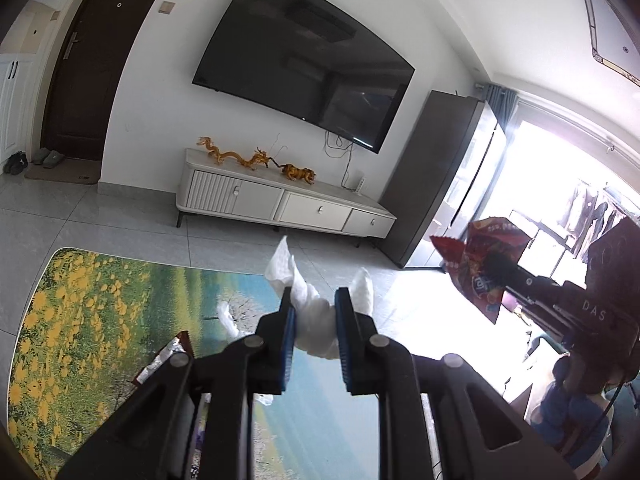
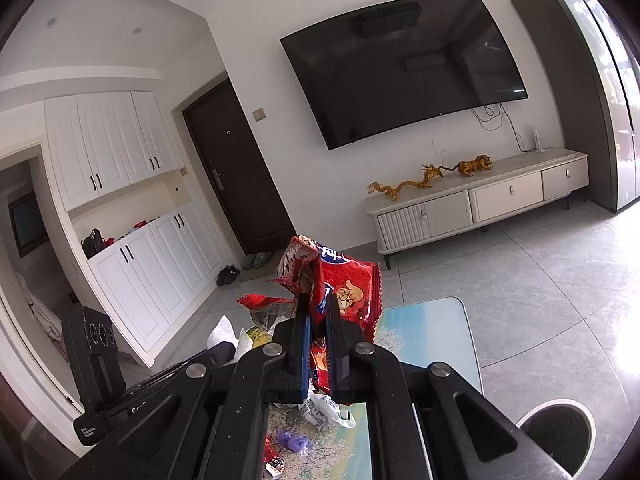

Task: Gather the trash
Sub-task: 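Carry both bags over the bin and open both grippers to drop them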

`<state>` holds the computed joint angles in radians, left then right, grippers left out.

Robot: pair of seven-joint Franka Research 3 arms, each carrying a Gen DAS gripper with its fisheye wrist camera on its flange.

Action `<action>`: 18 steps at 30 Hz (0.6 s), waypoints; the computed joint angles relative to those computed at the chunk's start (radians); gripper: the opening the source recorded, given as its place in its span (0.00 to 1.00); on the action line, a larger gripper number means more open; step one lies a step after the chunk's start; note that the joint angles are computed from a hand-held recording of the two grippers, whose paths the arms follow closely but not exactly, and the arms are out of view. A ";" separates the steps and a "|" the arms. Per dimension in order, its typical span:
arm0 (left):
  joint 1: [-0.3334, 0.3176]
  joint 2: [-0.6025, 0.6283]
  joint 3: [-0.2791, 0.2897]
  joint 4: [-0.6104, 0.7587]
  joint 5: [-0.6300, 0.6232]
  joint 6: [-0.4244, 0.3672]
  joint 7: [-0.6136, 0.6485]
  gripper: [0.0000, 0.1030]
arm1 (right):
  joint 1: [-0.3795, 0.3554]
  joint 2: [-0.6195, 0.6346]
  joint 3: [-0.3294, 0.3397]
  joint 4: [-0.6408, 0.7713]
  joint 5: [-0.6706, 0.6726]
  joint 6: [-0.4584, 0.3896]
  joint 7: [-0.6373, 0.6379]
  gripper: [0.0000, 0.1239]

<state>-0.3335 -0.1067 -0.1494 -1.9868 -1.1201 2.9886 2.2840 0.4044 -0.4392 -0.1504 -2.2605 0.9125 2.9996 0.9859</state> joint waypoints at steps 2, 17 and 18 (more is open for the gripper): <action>-0.007 0.015 -0.015 0.015 0.027 -0.001 -0.020 0.17 | -0.028 -0.019 0.004 -0.032 -0.012 0.006 0.022 0.05; -0.014 0.341 -0.189 0.291 0.402 -0.124 -0.300 0.17 | -0.342 -0.024 -0.024 -0.228 -0.240 0.009 0.296 0.05; -0.024 0.372 -0.192 0.321 0.449 -0.140 -0.336 0.17 | -0.359 -0.011 -0.029 -0.231 -0.250 0.005 0.311 0.05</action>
<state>-0.3578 0.2657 -0.3413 -1.6661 -0.6708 2.8489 1.9482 0.0450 -0.4498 -0.1798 -2.4920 0.6630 3.0051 1.2968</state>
